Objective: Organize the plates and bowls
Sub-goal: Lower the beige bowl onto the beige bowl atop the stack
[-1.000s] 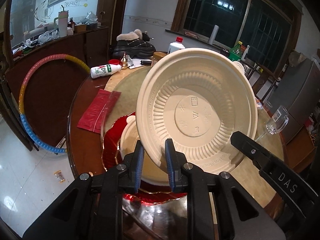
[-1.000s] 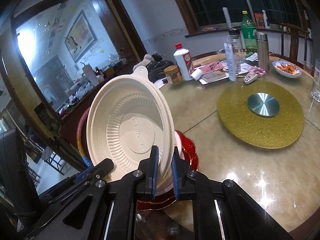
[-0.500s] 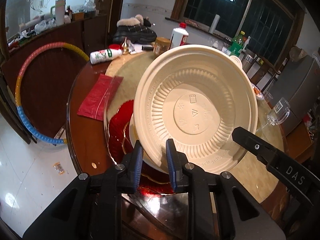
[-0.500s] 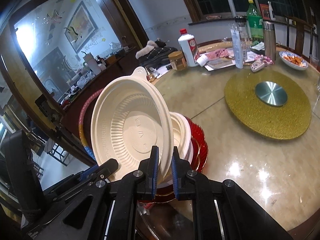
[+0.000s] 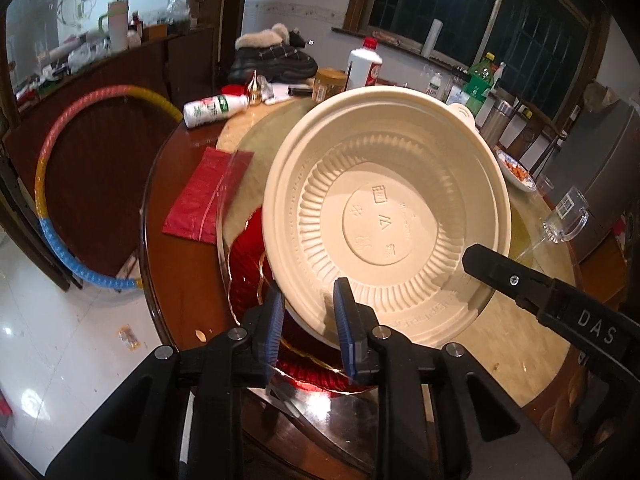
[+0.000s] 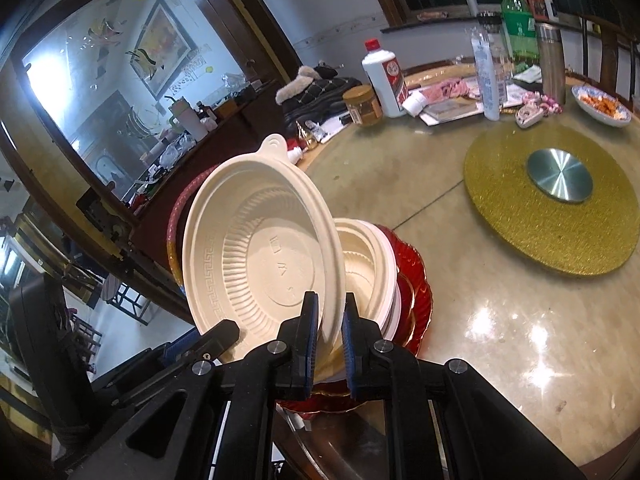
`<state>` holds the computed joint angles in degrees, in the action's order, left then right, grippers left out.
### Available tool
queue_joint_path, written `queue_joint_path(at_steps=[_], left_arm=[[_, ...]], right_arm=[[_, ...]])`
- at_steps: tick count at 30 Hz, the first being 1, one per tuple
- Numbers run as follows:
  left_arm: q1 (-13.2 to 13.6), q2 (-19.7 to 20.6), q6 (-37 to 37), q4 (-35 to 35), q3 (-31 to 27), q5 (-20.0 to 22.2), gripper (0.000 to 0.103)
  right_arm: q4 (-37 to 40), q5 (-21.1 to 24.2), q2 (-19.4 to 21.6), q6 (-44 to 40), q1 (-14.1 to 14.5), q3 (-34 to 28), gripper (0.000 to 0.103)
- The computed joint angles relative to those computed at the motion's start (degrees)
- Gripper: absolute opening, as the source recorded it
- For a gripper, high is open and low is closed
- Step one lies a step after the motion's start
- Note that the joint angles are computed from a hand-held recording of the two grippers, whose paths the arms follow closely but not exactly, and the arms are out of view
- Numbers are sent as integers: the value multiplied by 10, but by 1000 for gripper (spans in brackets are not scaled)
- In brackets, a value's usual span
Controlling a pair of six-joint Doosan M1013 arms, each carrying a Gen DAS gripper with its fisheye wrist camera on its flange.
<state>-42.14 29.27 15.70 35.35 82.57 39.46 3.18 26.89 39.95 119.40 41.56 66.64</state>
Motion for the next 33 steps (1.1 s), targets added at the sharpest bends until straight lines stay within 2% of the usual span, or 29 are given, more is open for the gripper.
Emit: queue_joint_path(at_steps=[16,33], left_arm=[[5,6,25,-28,-4,10,24],[9,12,55,-35,-18,21,24]], right_arm=[[-1,56,18,-16,1,-34,11],[25,73,24,-26,-4,-46,15]])
